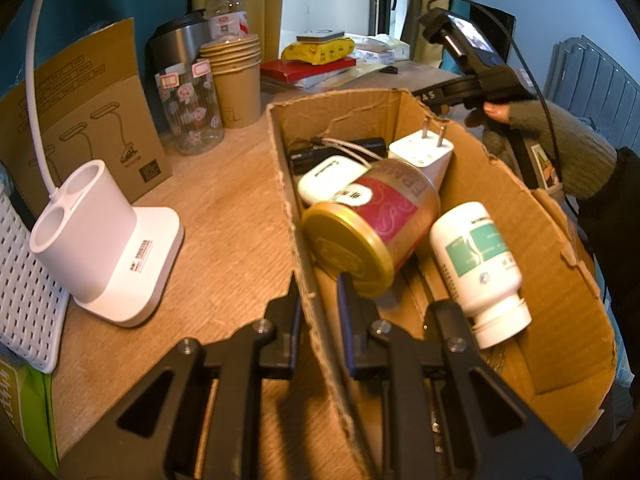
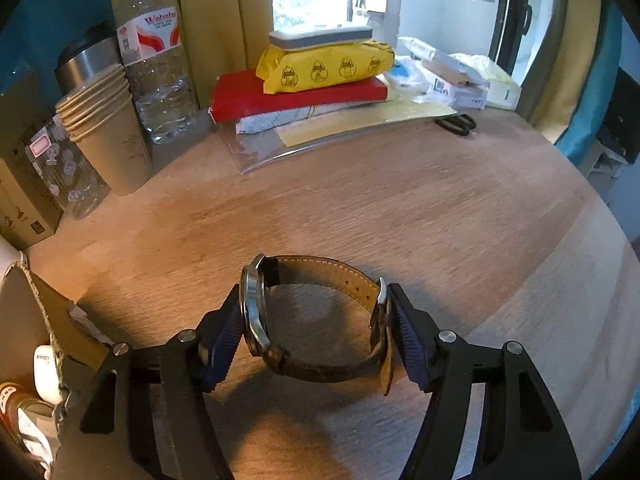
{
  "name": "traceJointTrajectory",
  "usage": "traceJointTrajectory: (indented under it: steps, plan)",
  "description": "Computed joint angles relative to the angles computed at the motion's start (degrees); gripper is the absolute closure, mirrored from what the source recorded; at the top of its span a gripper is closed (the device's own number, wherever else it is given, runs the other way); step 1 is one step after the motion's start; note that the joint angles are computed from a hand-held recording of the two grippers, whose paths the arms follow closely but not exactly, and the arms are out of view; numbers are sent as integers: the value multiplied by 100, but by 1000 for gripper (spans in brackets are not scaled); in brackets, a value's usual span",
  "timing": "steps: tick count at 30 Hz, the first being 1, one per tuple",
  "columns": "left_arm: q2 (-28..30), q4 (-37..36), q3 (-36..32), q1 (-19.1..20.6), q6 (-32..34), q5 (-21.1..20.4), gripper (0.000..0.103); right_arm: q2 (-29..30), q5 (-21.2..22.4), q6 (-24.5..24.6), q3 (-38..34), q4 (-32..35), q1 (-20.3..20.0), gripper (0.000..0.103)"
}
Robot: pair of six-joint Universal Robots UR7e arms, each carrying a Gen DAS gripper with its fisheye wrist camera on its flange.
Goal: Organize rigid objects
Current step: 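Close the right gripper around the wristwatch, then carry the wristwatch with the right gripper into the box and release it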
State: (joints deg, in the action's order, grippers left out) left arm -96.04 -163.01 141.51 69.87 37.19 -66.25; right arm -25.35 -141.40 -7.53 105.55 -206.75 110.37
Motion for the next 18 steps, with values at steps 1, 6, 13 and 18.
traceJointTrajectory:
  steps: [1,6,13,18]
  plan:
    - [-1,2,-1,1,1,-1,86,-23,18,14,33,-27,14,32]
    - [7,-11,1,2,4,-1,86,-76,-41,-34,136,-190,149,33]
    - [1,-1,-2,2,2,-1,86,-75,-107,-126,227,-416,277,33]
    - [1,-1,-2,2,2,-1,86,-160,-45,-77,408,-711,419,33]
